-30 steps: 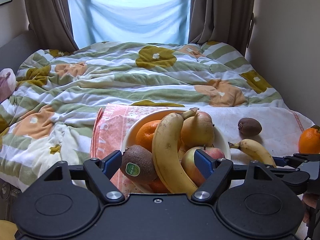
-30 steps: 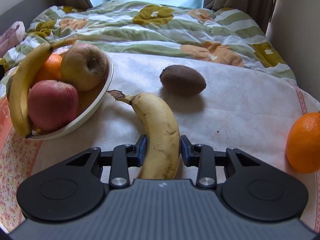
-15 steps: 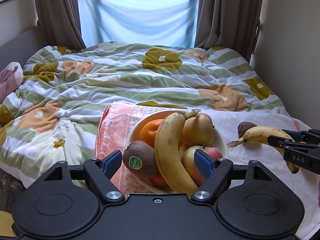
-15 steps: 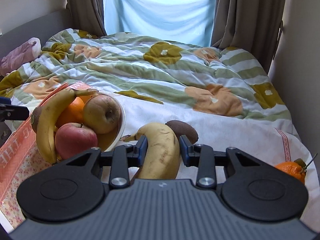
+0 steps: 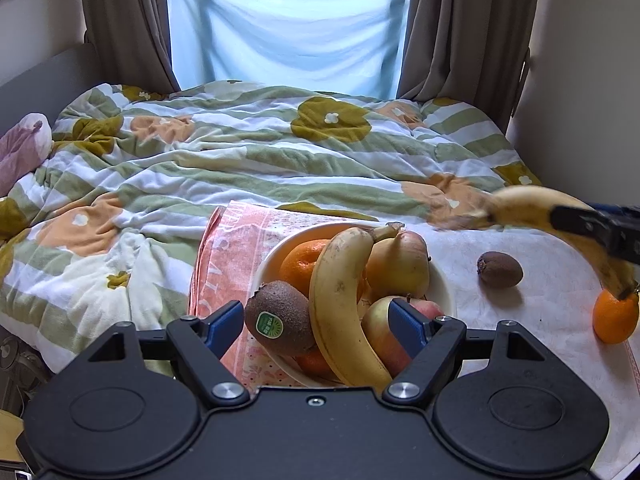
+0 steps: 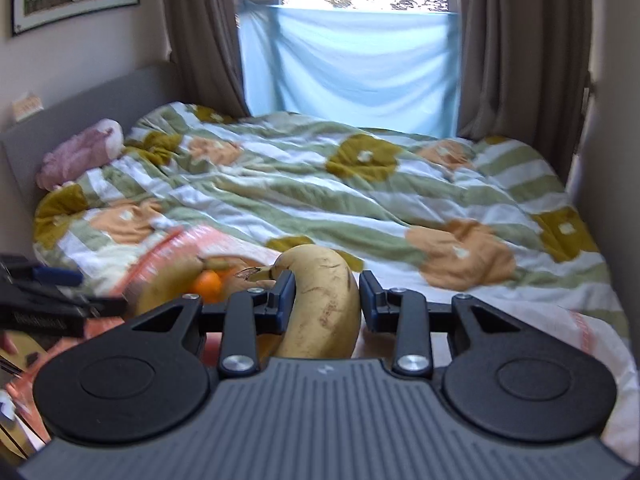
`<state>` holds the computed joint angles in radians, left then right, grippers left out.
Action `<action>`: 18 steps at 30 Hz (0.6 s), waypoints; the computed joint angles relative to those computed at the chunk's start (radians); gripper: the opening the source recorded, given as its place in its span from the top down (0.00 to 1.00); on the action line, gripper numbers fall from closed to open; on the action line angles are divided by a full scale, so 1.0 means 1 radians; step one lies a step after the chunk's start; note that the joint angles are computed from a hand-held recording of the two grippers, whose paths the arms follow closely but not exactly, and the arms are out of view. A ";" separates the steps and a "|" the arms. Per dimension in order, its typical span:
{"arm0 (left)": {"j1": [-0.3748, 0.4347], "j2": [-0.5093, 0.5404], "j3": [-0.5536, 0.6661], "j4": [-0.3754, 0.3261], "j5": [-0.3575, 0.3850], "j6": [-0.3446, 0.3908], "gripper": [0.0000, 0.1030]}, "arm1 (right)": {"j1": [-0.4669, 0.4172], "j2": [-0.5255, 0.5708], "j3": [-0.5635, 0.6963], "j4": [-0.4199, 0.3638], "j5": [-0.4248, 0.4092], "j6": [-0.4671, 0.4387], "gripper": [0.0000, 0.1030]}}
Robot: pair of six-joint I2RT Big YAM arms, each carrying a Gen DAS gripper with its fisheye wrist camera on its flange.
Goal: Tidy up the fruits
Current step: 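Carry the banana into the bowl with the right tool and open it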
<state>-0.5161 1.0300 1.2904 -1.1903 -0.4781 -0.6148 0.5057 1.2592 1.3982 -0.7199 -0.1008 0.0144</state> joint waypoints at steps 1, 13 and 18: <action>0.001 0.000 0.002 -0.003 -0.004 0.000 0.20 | 0.008 0.019 0.017 0.007 -0.021 0.013 0.52; 0.075 -0.036 -0.026 -0.033 0.005 -0.006 0.20 | 0.110 0.280 0.207 0.025 -0.141 0.083 0.52; 0.095 -0.039 -0.035 -0.030 0.020 0.002 0.20 | 0.126 0.276 0.150 0.032 -0.099 0.041 0.51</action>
